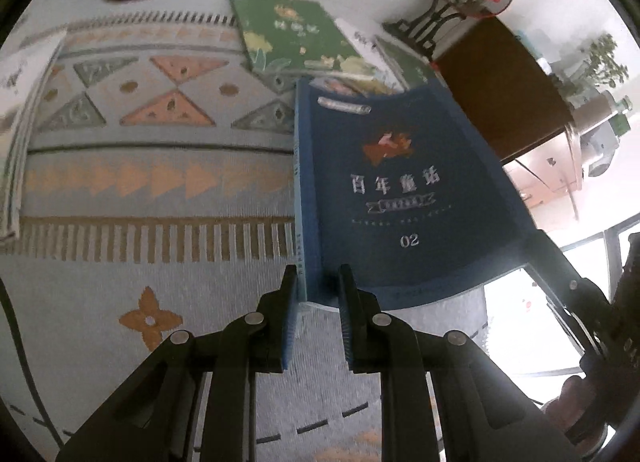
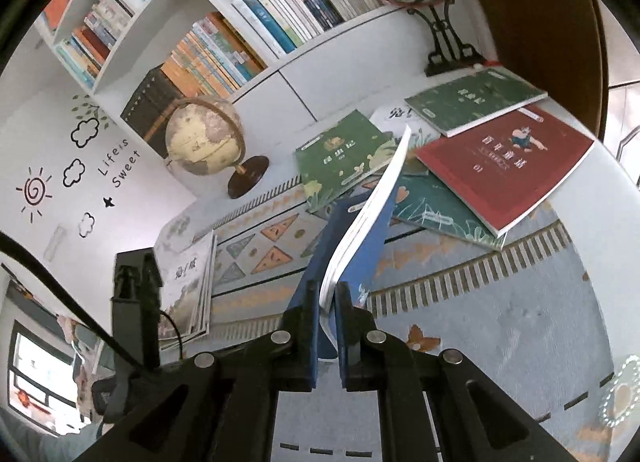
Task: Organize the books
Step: 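Carry the blue book with both grippers toward the white book stack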
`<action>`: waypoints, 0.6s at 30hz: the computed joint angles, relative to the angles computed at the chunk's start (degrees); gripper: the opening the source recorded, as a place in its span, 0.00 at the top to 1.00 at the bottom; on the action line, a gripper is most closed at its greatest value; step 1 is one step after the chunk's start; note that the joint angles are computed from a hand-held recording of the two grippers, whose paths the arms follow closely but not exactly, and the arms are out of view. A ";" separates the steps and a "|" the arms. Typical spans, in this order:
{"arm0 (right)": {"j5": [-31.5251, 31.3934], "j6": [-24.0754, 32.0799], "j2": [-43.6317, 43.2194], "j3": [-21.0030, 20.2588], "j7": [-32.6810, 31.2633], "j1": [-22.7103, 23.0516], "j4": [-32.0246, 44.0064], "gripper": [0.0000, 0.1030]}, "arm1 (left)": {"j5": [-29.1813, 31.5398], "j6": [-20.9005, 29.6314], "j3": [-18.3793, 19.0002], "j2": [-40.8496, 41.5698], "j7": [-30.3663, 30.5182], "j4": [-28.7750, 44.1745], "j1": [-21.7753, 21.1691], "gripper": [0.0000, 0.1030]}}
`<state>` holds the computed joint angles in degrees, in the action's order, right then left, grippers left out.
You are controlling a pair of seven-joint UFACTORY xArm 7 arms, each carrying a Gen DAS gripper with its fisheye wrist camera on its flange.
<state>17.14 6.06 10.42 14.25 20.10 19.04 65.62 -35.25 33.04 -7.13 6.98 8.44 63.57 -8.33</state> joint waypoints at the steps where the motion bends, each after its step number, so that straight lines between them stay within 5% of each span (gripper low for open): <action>1: -0.53 0.06 -0.11 -0.41 0.56 0.33 0.02 0.93 | -0.27 -0.57 -0.03 -0.40 0.36 -0.19 0.04 0.85; 5: -13.11 0.04 -0.97 -7.40 11.66 6.47 -0.07 0.93 | -2.22 -2.99 0.06 -2.05 2.26 -0.90 0.14 0.85; 9: -21.61 -0.38 -0.75 -9.01 16.84 8.13 1.47 0.93 | -2.63 -4.71 0.39 -3.22 2.25 -2.03 -0.27 0.85; 18: -22.19 -0.33 1.08 -5.89 14.77 6.42 5.69 0.92 | -3.02 -10.27 1.57 -6.75 1.37 -5.09 -0.69 0.85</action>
<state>-5.05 5.73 11.50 8.36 34.87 25.46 71.30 -38.26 22.77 -5.56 0.23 9.81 58.47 -9.01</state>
